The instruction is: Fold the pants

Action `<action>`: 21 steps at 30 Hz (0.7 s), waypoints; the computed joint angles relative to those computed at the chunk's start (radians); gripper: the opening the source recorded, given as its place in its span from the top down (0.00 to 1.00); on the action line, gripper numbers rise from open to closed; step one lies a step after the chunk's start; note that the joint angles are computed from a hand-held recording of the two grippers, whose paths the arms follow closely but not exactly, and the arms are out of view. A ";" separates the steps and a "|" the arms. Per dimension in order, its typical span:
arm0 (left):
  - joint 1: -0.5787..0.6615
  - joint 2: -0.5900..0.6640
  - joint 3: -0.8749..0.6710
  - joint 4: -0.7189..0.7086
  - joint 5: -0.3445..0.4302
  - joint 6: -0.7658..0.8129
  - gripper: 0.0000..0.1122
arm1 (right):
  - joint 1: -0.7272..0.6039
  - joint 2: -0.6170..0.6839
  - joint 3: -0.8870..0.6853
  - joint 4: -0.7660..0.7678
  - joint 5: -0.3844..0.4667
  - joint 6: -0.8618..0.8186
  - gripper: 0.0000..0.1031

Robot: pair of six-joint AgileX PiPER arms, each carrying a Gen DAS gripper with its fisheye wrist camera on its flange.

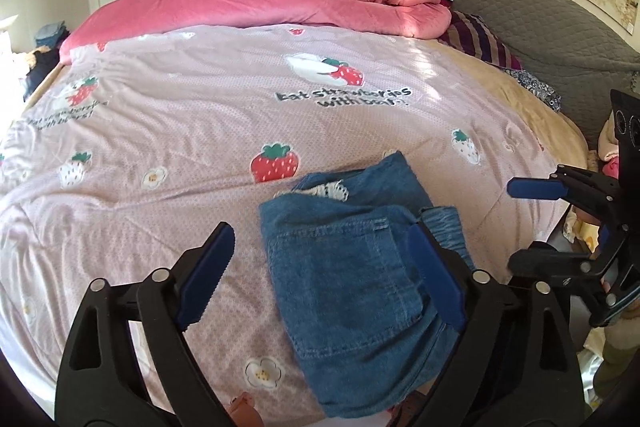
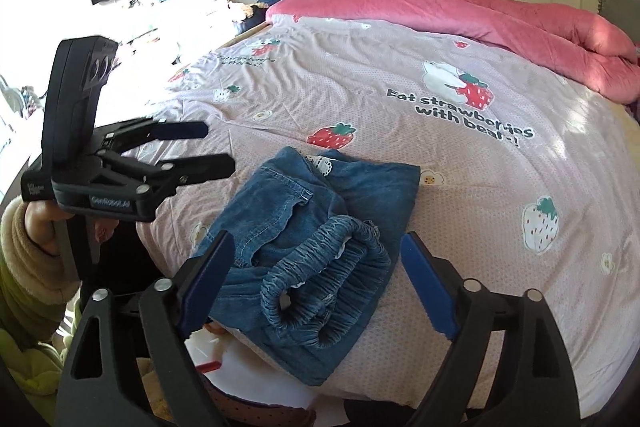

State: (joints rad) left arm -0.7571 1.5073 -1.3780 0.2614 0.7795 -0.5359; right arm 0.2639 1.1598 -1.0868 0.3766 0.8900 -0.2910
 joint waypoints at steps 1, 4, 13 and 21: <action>-0.001 -0.004 0.017 0.006 -0.004 -0.012 0.24 | -0.003 -0.002 0.012 0.006 -0.010 0.004 0.13; 0.010 -0.009 0.068 -0.007 -0.020 -0.027 0.22 | -0.007 0.003 0.056 0.005 -0.047 0.030 0.12; 0.042 0.006 0.193 -0.077 -0.095 -0.032 0.21 | -0.106 0.097 0.163 0.235 -0.089 -0.077 0.12; 0.064 0.021 0.251 -0.162 -0.156 0.001 0.20 | -0.184 0.168 0.217 0.467 -0.066 -0.256 0.12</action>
